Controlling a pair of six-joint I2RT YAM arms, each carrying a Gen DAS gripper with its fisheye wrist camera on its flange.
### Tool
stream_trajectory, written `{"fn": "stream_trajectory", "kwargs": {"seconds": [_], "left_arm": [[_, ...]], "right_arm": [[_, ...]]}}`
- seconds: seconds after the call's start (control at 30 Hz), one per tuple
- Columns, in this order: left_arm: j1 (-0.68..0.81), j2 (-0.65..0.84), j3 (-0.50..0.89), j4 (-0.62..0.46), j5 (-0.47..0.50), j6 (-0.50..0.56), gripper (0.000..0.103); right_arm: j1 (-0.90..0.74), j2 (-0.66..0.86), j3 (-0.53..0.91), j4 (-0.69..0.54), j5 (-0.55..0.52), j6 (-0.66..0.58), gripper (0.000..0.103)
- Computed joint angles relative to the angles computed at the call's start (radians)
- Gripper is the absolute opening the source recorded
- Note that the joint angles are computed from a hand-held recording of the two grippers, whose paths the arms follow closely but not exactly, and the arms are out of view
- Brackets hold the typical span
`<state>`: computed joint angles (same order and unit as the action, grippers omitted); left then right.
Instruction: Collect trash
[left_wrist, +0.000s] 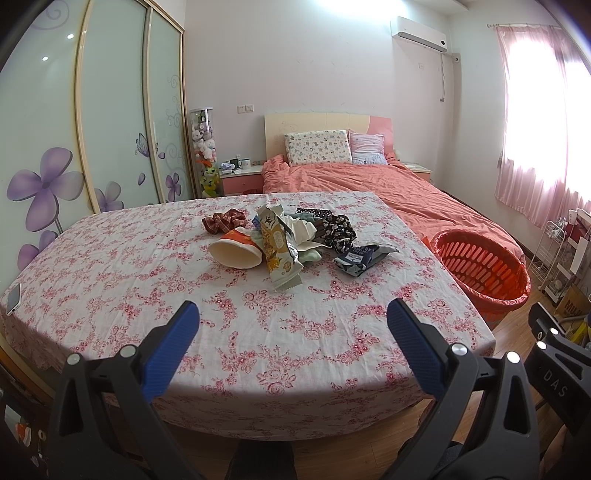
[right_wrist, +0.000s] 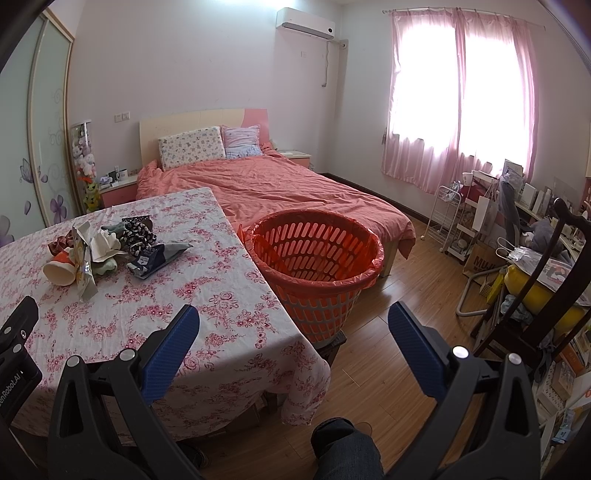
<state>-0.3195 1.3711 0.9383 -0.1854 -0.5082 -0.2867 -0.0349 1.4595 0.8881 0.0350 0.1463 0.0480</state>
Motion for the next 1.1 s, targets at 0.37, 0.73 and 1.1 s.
{"fn": "stream_trajectory", "kwargs": {"seconds": [0.37, 0.73, 1.1], "left_arm": [[0.004, 0.008, 0.003, 0.005, 0.005, 0.002, 0.099], [0.001, 0.011, 0.002, 0.006, 0.002, -0.001, 0.099], [0.037, 0.062, 0.007, 0.037, 0.010, -0.010, 0.099]], "right_arm": [[-0.004, 0.004, 0.003, 0.000, -0.003, -0.001, 0.101], [-0.009, 0.006, 0.012, -0.008, -0.007, -0.003, 0.101], [-0.011, 0.071, 0.021, 0.034, -0.016, -0.013, 0.101]]}}
